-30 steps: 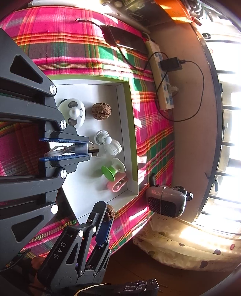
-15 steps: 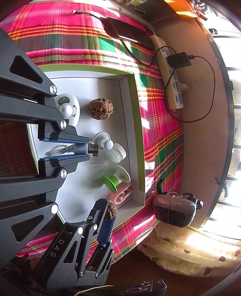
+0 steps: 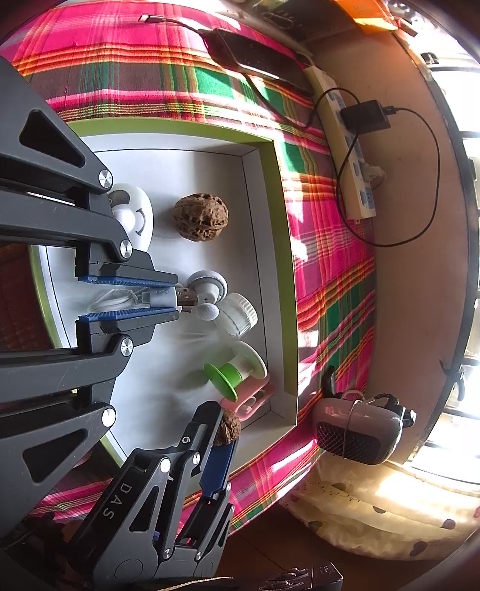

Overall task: Organize objects
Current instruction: 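Carry the walnut over the tray with the right gripper while the left gripper carries the cable there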

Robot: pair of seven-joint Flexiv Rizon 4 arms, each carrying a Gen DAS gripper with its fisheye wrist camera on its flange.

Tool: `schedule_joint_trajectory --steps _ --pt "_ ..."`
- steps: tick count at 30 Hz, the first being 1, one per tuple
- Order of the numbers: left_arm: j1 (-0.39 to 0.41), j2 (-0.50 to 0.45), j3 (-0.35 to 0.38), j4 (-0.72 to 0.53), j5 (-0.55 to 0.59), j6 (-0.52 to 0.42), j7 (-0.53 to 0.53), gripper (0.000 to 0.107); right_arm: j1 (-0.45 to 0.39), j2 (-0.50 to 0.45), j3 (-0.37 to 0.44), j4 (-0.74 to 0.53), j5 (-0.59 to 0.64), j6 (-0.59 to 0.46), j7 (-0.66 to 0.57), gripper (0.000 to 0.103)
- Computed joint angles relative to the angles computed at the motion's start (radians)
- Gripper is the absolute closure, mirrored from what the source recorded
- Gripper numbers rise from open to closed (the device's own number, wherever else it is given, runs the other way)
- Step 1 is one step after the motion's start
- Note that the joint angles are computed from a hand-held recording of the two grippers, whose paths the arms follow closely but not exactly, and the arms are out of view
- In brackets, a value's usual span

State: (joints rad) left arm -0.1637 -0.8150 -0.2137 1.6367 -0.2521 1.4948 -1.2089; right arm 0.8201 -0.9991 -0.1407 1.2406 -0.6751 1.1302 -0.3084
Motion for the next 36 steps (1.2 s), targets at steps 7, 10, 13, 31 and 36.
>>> schedule_joint_trajectory --steps 7,10,13,31,36 --pt "-0.009 -0.008 0.013 -0.016 0.001 -0.008 -0.009 0.097 -0.004 -0.015 0.003 -0.024 0.002 -0.015 -0.019 0.07" --pt "-0.011 -0.009 0.016 -0.02 0.001 -0.01 -0.014 0.097 -0.004 -0.02 0.004 -0.033 0.004 -0.023 -0.028 0.07" --pt "-0.009 -0.008 0.013 -0.019 0.001 -0.011 -0.016 0.097 -0.006 -0.024 0.006 -0.037 0.008 -0.021 -0.033 0.07" --pt "-0.015 -0.008 0.023 -0.021 0.004 -0.021 -0.03 0.094 0.006 -0.023 -0.012 -0.031 -0.009 -0.03 -0.019 0.07" --pt "-0.014 -0.006 0.022 -0.017 0.005 -0.019 -0.03 0.092 0.007 -0.025 -0.01 -0.035 -0.014 -0.042 -0.018 0.07"
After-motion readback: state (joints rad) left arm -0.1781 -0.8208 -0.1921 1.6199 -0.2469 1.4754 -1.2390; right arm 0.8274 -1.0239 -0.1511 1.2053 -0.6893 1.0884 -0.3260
